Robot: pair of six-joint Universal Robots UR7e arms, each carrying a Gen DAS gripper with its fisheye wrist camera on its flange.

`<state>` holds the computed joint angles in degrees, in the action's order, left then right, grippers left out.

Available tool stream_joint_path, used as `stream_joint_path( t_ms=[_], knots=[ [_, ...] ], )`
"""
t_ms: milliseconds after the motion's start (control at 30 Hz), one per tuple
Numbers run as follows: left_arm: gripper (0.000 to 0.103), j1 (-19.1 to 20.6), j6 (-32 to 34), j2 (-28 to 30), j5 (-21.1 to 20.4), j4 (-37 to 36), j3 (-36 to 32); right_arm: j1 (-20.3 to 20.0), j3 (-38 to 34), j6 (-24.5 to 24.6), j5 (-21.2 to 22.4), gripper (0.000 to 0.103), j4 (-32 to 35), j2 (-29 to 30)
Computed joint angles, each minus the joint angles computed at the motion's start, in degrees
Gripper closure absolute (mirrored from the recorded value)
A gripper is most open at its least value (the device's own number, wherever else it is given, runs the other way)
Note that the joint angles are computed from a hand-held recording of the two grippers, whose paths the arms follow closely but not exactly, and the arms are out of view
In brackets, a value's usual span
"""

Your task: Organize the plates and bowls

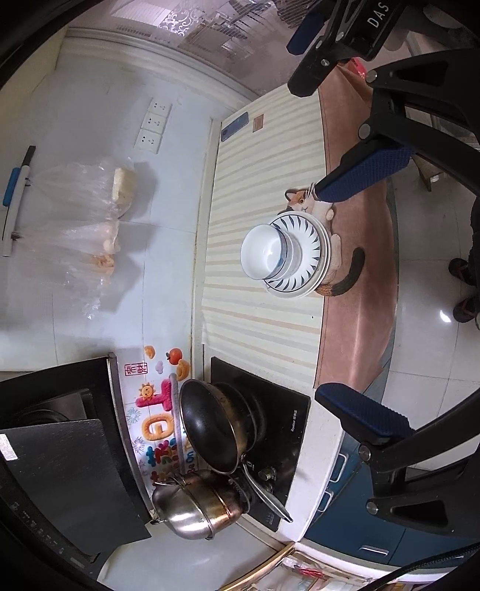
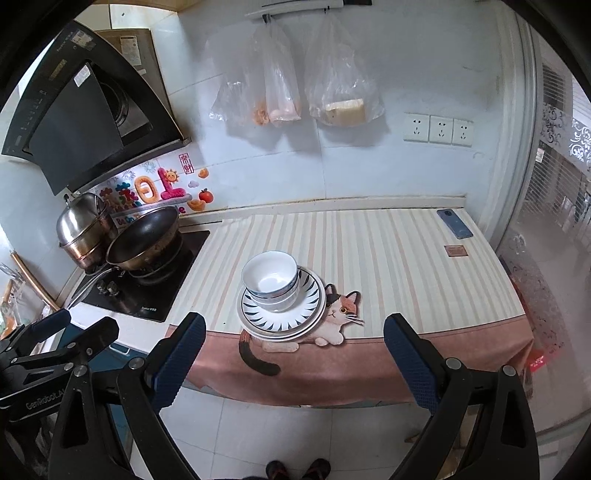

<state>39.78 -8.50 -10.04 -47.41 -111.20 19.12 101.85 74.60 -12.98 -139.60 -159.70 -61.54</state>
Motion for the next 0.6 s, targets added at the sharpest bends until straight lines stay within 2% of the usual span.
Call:
stream_joint_path(
  t_ms=[167, 600],
  knots=[
    [0.002, 0.0, 0.5, -2.8, -0.2, -2.5, 5.1, 0.9, 0.9, -0.3, -0.9, 0.004, -1.9, 0.0],
    [0.002, 0.2, 1.9, -5.3, -0.9, -6.0, 9.1, 2.0, 1.9, -0.7, -2.4, 0.003, -3.5, 0.3]
  ],
)
